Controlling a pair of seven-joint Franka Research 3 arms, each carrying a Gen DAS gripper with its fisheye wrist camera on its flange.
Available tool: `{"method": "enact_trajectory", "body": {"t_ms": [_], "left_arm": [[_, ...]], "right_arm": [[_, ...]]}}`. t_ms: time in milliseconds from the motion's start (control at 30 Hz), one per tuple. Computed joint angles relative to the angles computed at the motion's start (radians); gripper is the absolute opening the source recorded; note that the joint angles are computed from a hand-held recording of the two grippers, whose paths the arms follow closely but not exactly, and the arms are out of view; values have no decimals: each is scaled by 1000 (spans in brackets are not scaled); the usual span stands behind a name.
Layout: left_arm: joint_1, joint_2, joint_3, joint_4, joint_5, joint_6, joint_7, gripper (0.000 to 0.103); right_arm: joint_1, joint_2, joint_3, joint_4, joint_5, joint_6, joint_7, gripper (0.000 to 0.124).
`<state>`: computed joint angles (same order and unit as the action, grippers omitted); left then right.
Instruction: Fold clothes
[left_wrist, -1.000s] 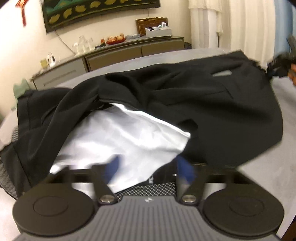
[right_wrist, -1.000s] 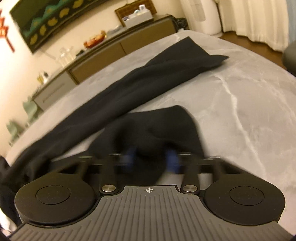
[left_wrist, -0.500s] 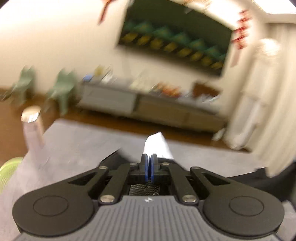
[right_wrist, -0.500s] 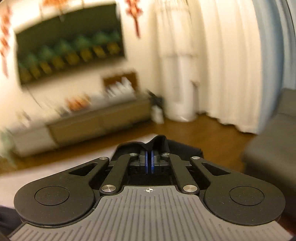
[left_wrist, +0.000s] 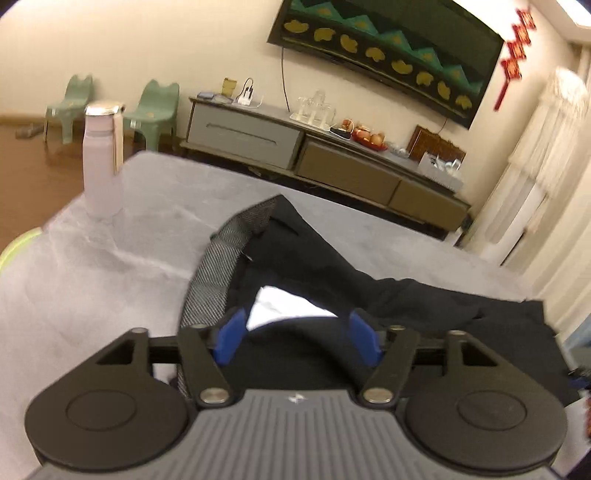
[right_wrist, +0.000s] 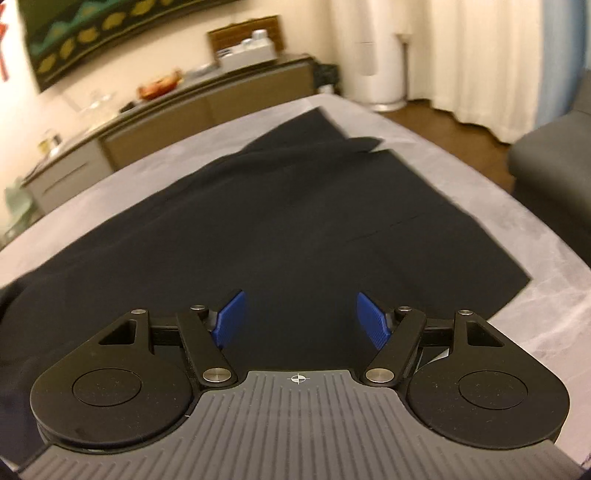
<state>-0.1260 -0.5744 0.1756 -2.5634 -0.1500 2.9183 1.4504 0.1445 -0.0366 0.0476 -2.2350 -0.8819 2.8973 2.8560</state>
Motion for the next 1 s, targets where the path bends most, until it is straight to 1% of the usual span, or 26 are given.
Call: {"method": "enact_trajectory", "body": {"t_ms": [33, 67, 133, 167, 200, 233, 300, 400, 433, 500, 633, 700, 733, 767, 800, 867, 900, 933, 1000], "left_arm": [[-4, 6, -3, 1, -9, -9, -12, 76], [7, 24, -21, 7, -5, -20, -30, 77], [75, 48, -93, 3, 35, -40, -104, 80], [83, 59, -104, 0, 40, -47, -128, 81], [78, 68, -102, 1, 38, -54, -139, 82], [80, 78, -107, 1, 43, -59, -151, 82], [110, 100, -142, 5, 90, -62, -174, 83], [151, 120, -186, 5, 170, -74, -209, 83], [150, 122, -187, -3, 183, -72, -213, 83], [141, 122, -178, -20, 193, -73, -215, 83], [140, 139, -165, -33, 218, -55, -194, 86], [184, 148, -198, -25, 272, -60, -216, 86], [221, 152, -225, -21, 310, -62, -249, 86], [246, 155, -241, -18, 340, -62, -277, 86], [256, 152, -244, -16, 356, -69, -297, 86], [250, 132, -232, -16, 362, -91, -313, 85], [235, 116, -215, -19, 354, -98, -304, 82], [195, 90, -178, -28, 325, -99, -266, 81], [131, 50, -118, -26, 270, -88, -193, 80]], "right_arm": [[7, 10, 5, 8, 9, -6, -32, 75], [16, 20, 8, 17, 19, -13, -65, 76], [38, 38, 11, 38, 53, -32, -137, 77], [50, 47, 12, 51, 76, -44, -176, 78], [60, 59, 10, 67, 98, -52, -211, 80], [69, 61, 6, 68, 111, -56, -228, 81], [86, 67, 2, 73, 141, -71, -265, 82], [97, 53, -6, 35, 175, -89, -338, 82], [98, 47, -8, 27, 142, -89, -326, 83], [91, 36, -11, 16, 144, -94, -321, 83], [64, 21, -17, 5, 109, -108, -261, 82], [49, 13, -18, 4, 74, -136, -201, 82], [41, 10, -16, 8, 51, -167, -153, 82], [35, 8, -15, 11, 35, -191, -118, 82], [33, 7, -12, 16, 24, -219, -103, 81], [31, 5, -7, 27, 5, -275, -76, 81], [32, 4, -6, 31, 25, -288, -104, 81], [33, 2, -5, 35, 44, -302, -131, 80], [25, -23, -9, 27, 50, -280, -169, 61]]}}
